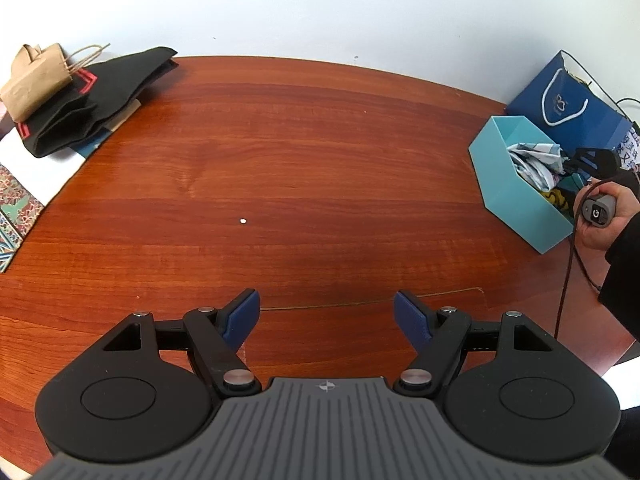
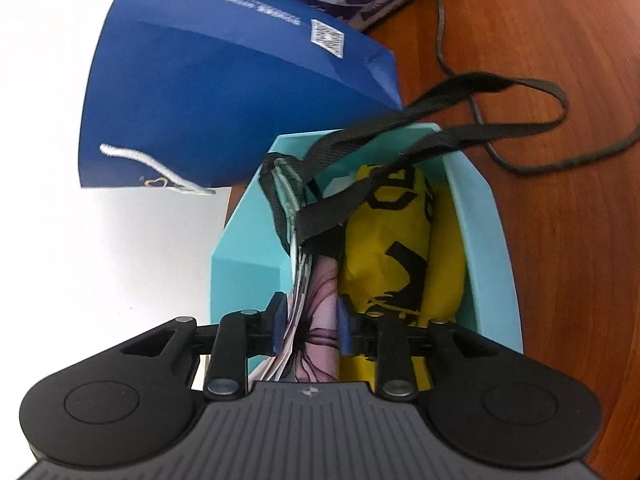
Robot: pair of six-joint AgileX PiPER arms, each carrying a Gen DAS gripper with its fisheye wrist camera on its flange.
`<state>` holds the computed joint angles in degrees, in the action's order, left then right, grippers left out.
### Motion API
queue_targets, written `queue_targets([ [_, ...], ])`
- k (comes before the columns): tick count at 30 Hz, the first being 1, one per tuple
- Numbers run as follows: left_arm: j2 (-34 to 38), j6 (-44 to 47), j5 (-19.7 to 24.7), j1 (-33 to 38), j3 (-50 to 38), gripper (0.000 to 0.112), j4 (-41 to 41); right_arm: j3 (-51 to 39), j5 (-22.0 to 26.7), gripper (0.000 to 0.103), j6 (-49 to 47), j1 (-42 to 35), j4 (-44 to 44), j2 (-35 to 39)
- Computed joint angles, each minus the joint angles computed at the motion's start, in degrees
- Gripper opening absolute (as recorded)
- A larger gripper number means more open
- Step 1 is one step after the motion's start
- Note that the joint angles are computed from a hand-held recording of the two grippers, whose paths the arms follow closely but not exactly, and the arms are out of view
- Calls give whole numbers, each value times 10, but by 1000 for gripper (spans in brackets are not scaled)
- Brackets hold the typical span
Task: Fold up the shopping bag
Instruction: 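Carry the bag with the right gripper and lower it into the teal box, then open the right gripper to release the bag inside the teal box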
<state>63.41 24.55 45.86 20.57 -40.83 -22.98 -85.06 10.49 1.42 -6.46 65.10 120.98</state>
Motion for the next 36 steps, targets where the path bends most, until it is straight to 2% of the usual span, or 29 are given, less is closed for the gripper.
queue_targets([
  [5, 4, 10, -3, 0, -6, 76, -9, -16, 14, 45, 43, -3, -60, 1],
  [12, 12, 4, -15, 0, -12, 76, -15, -3, 44, 56, -8, -14, -29, -29],
  [14, 17, 15, -8, 10, -17, 77, -26, 8, 54, 57, 3, -16, -53, -47],
  [15, 18, 24, -5, 16, -20, 81, -33, 15, 62, 58, 13, -16, -72, -59],
  [17, 22, 50, -1, 29, -23, 84, -49, 51, 74, 64, -35, -29, -44, -92],
  [21, 34, 113, 13, 65, -31, 84, -83, 110, 79, 66, -68, -28, -48, -153],
  [25, 55, 143, 42, 105, -45, 85, -107, 158, 74, 69, -33, -9, -108, -209],
  [27, 60, 154, 50, 121, -49, 94, -114, 174, 74, 72, -7, 1, -146, -232],
  [32, 74, 171, 68, 153, -66, 94, -126, 207, 79, 83, 17, 25, -215, -282],
  [36, 78, 184, 67, 167, -70, 94, -135, 224, 89, 85, 89, 62, -334, -326],
])
